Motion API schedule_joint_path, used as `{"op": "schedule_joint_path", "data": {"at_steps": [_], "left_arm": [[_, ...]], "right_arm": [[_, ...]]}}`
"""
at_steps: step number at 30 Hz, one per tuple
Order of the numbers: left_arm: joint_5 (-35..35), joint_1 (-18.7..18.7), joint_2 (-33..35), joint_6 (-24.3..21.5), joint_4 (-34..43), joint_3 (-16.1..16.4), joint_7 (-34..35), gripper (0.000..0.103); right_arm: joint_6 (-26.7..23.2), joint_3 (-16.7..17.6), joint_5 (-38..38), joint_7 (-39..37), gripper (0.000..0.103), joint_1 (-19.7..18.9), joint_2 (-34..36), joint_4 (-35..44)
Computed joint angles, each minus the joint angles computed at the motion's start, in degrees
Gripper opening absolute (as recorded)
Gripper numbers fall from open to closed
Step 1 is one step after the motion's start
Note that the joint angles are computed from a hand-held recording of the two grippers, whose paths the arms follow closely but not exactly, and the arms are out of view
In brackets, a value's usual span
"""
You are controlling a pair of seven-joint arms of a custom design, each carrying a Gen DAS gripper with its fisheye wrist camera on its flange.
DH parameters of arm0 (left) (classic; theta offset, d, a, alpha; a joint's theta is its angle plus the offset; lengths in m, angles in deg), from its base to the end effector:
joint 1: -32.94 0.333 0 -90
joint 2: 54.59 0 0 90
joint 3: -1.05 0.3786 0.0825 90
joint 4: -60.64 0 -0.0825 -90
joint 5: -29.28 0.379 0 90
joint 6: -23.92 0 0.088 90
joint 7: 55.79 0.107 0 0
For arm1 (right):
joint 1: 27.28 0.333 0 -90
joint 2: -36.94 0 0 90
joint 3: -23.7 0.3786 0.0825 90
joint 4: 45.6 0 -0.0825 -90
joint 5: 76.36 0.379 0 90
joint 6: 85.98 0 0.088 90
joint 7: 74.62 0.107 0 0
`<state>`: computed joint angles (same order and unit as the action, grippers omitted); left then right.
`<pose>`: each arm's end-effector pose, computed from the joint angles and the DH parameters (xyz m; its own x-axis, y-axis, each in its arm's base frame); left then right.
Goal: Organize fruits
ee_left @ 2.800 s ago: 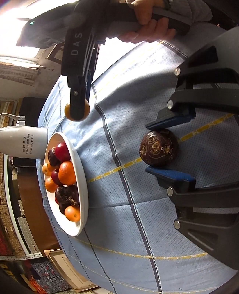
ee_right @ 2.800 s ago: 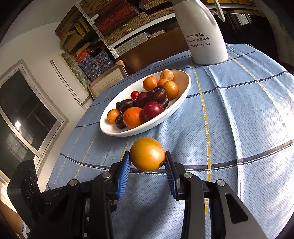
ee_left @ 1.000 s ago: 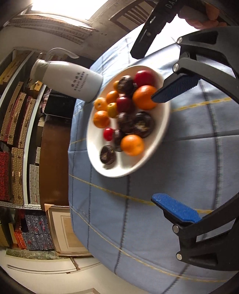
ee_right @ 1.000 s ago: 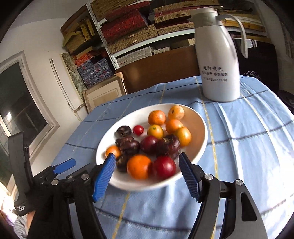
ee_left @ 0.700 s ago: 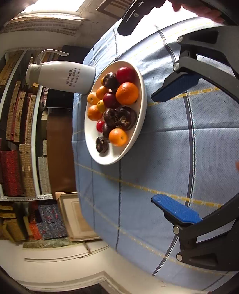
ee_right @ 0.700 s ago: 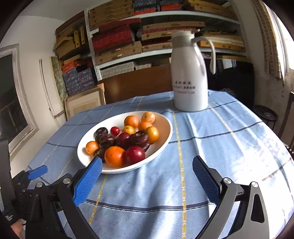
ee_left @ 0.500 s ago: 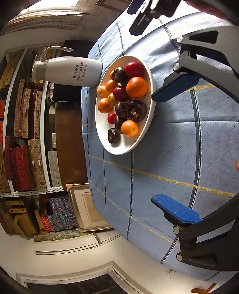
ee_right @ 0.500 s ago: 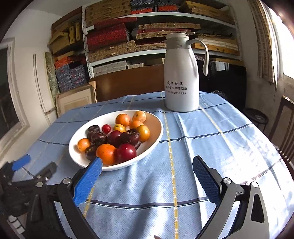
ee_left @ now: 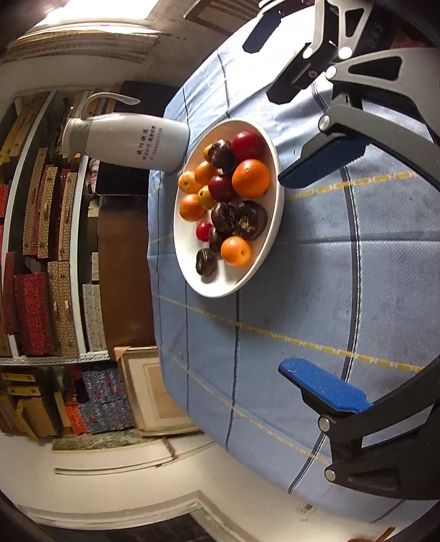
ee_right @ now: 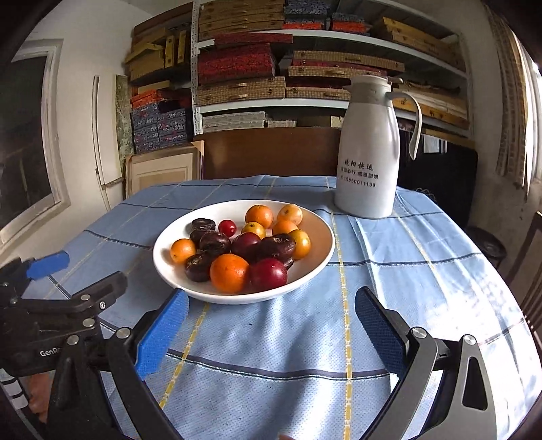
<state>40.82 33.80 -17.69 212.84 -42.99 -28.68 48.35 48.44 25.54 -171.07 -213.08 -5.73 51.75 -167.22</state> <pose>0.6696 -0.2974 0.3918 -0.6477 -0.7609 -0.0395 -0.4197 0.3995 -0.8150 0.5508 0.2212 0.3612 -0.5212 -0.8523 -0.0434 -0.3835 0.2793 -0.8803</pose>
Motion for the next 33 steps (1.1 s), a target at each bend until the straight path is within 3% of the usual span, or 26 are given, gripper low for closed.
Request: {"op": "schedule_joint_path", "data": {"at_steps": [2,6,16,26,28,30,31,33], "left_arm": [[0.2,0.0,0.1,0.4,-0.2,-0.1,0.1,0.098],[0.2,-3.0,-0.9,2.6,-1.0,3.7,-0.5,0.098],[0.9,-2.7,-0.5,1.2,-0.2,3.4,-1.4,0.098],[0.5,-4.6,-0.8,1.3,-0.2,5.6,-1.4,0.098],[0.9,-6.8,-1.4,2.6,-0.5,8.2,-2.6,0.098],[-2.2,-12.4,-2.3,6.1,-1.6,14.7,-1.8,0.098],[-3.5,-13.0,-2.4,6.7,-1.9,15.0,-0.2,0.098],[-0.1,-10.2,-2.0,5.1,-1.4,12.0,-1.7,0.098]], "right_arm": [[-0.2,0.0,-0.3,0.9,0.099,0.1,-0.2,-0.2],[0.9,0.0,0.8,0.2,0.099,-0.3,0.0,0.0],[2.9,-0.3,1.4,0.7,0.099,-0.7,0.1,0.0],[3.7,-0.5,2.1,0.3,0.099,-0.9,0.4,0.2],[4.0,-0.6,2.0,0.4,0.099,-0.9,0.4,0.2],[3.9,-0.6,2.0,0.4,0.099,-0.8,0.5,0.3],[4.0,-0.7,1.9,0.5,0.099,-0.9,0.5,0.2],[4.1,-0.7,1.9,0.6,0.099,-0.9,0.5,0.2]]}}
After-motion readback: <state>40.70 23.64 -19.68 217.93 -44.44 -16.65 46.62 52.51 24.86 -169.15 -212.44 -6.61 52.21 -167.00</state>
